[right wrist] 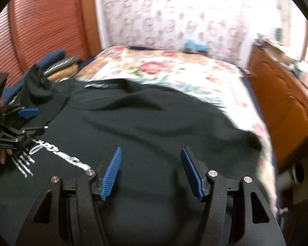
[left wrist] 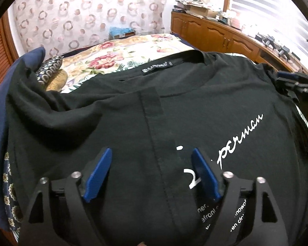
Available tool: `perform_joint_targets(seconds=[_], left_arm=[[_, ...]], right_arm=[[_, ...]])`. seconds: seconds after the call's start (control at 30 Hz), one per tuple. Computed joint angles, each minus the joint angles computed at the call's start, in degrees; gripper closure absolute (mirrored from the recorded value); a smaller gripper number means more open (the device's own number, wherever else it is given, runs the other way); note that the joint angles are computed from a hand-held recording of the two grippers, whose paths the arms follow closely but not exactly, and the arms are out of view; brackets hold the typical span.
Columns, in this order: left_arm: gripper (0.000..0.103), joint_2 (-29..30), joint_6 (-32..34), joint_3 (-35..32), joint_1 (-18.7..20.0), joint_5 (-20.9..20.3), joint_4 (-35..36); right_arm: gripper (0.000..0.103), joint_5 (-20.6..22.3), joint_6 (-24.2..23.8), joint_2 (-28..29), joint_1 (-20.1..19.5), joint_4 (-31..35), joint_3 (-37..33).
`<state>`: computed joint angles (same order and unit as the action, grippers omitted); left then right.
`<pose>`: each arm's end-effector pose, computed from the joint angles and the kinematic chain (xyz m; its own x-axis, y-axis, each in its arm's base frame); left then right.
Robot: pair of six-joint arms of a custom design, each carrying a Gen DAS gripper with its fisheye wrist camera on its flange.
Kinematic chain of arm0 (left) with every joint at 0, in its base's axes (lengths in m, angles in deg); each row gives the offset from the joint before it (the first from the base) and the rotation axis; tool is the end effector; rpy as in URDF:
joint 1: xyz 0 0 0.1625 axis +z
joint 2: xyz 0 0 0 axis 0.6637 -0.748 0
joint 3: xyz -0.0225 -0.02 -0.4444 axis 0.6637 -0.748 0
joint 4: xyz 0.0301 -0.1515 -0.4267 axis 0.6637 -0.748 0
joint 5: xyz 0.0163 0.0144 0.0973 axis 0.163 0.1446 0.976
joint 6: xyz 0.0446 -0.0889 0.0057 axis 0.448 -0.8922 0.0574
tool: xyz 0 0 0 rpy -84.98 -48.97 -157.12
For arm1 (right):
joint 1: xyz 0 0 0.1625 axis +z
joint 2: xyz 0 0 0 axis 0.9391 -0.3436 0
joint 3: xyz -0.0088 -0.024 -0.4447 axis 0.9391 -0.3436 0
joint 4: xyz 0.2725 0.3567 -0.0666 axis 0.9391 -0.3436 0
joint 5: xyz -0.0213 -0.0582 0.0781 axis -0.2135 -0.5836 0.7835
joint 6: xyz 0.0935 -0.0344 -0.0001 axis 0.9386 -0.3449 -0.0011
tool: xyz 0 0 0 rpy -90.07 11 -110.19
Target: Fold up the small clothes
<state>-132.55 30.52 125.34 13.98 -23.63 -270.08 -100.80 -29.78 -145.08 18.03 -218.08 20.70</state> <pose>-0.1388 -0.5753 0.0467 -0.7227 0.0495 -0.6894 0.4541 0.7860 -0.4196 0.0903 -0.6717 0.2004 -0.5546 -0.6196 0.5555 -0.8055 0.5673 -0.1714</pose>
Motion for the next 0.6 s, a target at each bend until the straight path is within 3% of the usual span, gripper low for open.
perform_joint_targets(seconds=[0.27, 0.43, 0.6], left_arm=[[0.013, -0.2, 0.1, -0.1, 0.0, -0.5, 0.6], [0.012, -0.2, 0.1, -0.1, 0.0, -0.6, 0.6], [0.011, -0.1, 0.1, -0.2, 0.0, -0.5, 0.7]], right_arm=[[0.042, -6.5, 1.4, -4.9, -5.0, -3.9, -0.1], [0.043, -5.6, 5.8, -5.9, -7.1, -1.0, -1.2], [0.043, -4.7, 5.1, -6.0, -5.4, -3.1, 0.4]])
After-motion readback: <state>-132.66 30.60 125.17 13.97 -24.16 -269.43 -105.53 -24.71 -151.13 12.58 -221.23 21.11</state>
